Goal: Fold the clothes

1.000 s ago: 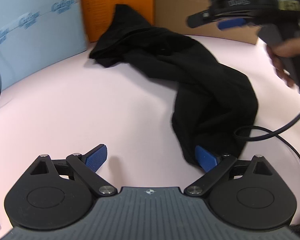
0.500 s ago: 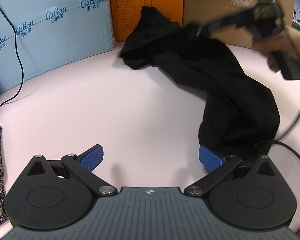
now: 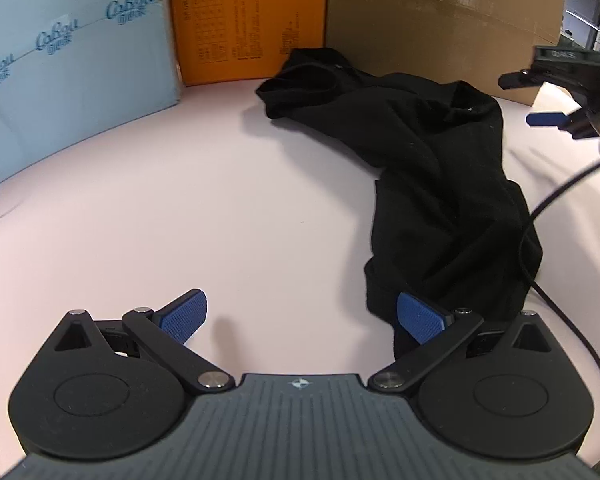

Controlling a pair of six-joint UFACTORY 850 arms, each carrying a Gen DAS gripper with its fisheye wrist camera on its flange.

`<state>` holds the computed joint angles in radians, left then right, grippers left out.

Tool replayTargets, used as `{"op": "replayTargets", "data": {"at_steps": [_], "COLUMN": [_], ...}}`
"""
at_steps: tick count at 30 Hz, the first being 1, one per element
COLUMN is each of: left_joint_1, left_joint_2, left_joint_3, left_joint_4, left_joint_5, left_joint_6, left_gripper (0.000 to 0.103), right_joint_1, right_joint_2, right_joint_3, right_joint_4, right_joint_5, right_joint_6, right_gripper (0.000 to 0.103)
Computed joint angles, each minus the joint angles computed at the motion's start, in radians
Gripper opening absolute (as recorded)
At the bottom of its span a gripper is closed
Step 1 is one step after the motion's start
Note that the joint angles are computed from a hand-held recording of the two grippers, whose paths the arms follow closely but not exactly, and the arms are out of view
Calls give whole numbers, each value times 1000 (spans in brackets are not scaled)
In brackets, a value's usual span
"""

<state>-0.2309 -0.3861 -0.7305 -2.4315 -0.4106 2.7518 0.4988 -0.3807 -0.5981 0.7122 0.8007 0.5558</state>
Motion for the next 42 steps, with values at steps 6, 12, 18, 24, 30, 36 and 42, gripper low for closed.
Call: {"op": "replayTargets", "data": {"at_steps": [6,12,18,24,30,36,42], "left_joint_1": [6,-21,-45,-3,81,165,187], "left_joint_2": [1,-21,-40,20,164,278,273], "left_joint_3": [15,6,38,71,126,158,156], "left_joint_4": [146,254,155,205,341,547,684], "left_joint_5": [-52,-66,-188,-288,-480,-654,-572], "left_joint_6": [-140,-198,19,-20,-64,-89,-42], "left_gripper": [102,102,60,13,13,15,83], "right_joint_1": [104,157,169,137,116,114,154], "right_joint_2": [-15,-74,-133,-99,-48,48,145], "right_joint_3": [8,-65,-152,-94,17,126,191], "right_joint_4": [-156,-278,-232,-395,-613,-740,-734], "right_joint_5": [-58,-57,-78,4,360,576,360], "right_joint_6": [-13,-25,36,270,529,590,597], "right_gripper": [85,93,82,23,21,21,66]}}
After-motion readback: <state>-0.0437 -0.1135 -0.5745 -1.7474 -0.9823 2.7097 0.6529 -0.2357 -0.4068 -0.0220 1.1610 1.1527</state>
